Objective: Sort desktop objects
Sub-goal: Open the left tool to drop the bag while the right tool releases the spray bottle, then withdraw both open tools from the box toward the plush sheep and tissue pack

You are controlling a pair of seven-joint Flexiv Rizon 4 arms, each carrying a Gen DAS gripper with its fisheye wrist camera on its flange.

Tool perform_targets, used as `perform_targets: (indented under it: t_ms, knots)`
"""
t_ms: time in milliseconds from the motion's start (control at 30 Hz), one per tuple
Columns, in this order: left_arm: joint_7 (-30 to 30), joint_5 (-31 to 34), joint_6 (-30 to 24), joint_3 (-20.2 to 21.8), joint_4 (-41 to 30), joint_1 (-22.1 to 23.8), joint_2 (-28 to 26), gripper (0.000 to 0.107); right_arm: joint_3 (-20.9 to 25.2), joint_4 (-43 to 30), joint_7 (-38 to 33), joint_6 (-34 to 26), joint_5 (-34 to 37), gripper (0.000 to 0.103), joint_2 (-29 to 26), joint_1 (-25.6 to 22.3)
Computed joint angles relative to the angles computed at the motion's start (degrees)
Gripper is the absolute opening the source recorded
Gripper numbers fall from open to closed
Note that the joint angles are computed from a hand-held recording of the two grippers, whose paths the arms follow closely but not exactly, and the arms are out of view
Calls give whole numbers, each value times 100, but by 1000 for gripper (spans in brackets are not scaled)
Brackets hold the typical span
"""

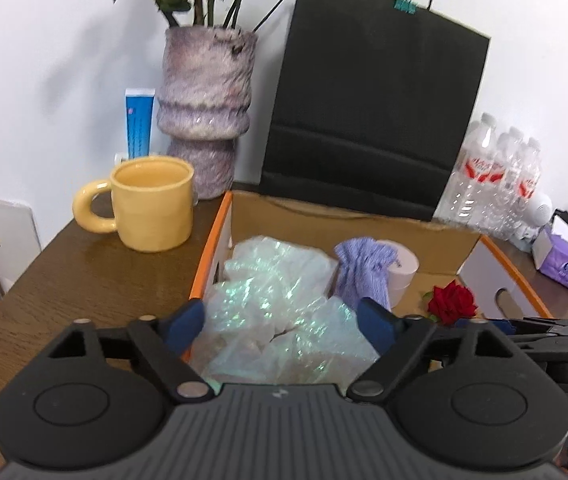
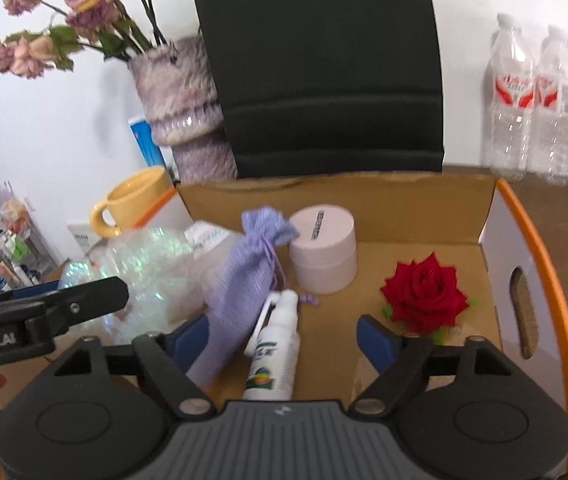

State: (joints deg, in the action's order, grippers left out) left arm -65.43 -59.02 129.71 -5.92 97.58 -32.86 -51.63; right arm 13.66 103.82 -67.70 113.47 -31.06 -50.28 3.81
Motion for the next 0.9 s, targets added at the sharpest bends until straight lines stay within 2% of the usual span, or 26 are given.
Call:
perform_targets:
  t_ms: [67, 133, 200, 367, 533, 633, 733, 900]
  knots:
    - [-77, 126, 160, 5, 66, -11, 38, 101, -85, 116, -78, 225, 90, 85, 59, 70]
    - [-135, 240, 326, -1, 128, -17, 74, 103, -170, 240, -124, 405, 170, 87, 122, 142]
    - [-196, 372, 468, -33, 200, -3, 119, 103, -243, 361, -151, 539, 234, 91, 183, 205]
    - [-190, 424, 728, -94, 306, -33, 194, 103, -528, 716, -293, 786, 572, 93, 402, 500]
    - [-252, 467, 976, -172, 501, -20, 306, 103, -830, 1166, -590, 1237, 1283, 93, 673, 921]
    - [-292, 416, 1112, -231, 635, -33, 379, 103, -840, 1434, -715, 1426, 1481, 95, 823, 986]
    - [-339, 429, 1190, -288, 775, -59, 453, 103, -831, 1703, -822, 1595, 1637, 103, 972, 1033]
    - [-340, 355, 1291, -362, 949, -185, 536, 103, -823, 2170, -1046, 1823, 1843, 103, 1199, 1144]
